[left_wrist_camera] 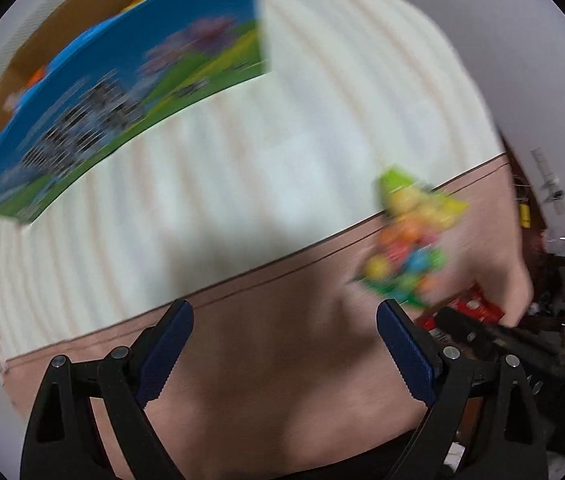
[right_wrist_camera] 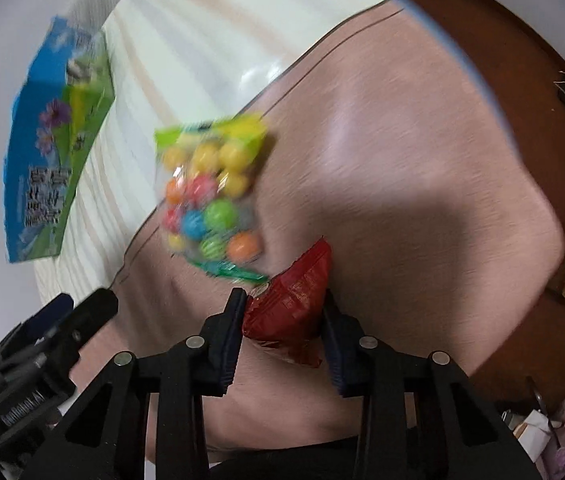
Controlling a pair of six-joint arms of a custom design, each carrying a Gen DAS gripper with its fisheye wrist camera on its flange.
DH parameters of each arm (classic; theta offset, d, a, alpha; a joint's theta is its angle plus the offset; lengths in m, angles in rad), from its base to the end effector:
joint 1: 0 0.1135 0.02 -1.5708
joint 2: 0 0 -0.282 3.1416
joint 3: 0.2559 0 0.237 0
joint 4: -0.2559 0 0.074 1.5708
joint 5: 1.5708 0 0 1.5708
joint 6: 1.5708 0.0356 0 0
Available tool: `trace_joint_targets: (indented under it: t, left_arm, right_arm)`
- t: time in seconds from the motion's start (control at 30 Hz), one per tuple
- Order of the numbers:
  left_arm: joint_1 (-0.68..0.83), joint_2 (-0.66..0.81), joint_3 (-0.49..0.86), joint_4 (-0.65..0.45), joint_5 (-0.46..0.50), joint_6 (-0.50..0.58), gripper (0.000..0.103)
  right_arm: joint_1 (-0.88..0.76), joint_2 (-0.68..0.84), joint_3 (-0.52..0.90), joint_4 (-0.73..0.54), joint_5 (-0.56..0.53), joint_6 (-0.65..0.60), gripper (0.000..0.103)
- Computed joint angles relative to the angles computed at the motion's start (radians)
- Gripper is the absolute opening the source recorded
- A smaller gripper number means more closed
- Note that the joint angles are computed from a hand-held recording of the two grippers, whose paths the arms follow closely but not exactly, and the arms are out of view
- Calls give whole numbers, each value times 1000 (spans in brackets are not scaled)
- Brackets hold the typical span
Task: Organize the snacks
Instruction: 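Grasp the colorful candy bag with left tool while right tool grasps red packet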
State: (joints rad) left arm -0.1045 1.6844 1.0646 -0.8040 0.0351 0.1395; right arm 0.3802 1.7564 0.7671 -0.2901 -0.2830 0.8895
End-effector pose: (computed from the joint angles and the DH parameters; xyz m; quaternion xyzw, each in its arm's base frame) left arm 0.2878 -0.0314 0.2009 0.1226 0.9896 -0.0162 0.0737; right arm 0.2556 0.1128 0.1284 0.2269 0.9531 0.1976 0.0330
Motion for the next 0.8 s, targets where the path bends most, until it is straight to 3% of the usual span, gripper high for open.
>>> trace_joint_targets:
  t: [0.27, 0.33, 0.37, 0.43, 0.63, 0.8]
  left_arm:
    - [-176, 286, 201, -19, 64, -48, 92]
    - [-200, 334, 218, -14, 38, -45, 64]
    - [-206, 332, 214, -9, 35, -54, 61]
    - [-172, 314, 201, -4, 49, -52, 47]
    - [76, 208, 121, -62, 93, -20, 47]
    - [330, 159, 27, -36, 44, 45, 47]
  right_arm:
    - [-187, -3, 9, -68, 9, -116, 38]
    - [-222, 3, 9, -74, -4, -138, 38]
    - [-224, 0, 9, -77, -6, -139, 38]
    - [-208, 3, 19, -80, -14, -136, 38]
    - [-58, 109, 205, -159, -57, -192, 38]
    - [117, 316, 531, -321, -49, -310, 38]
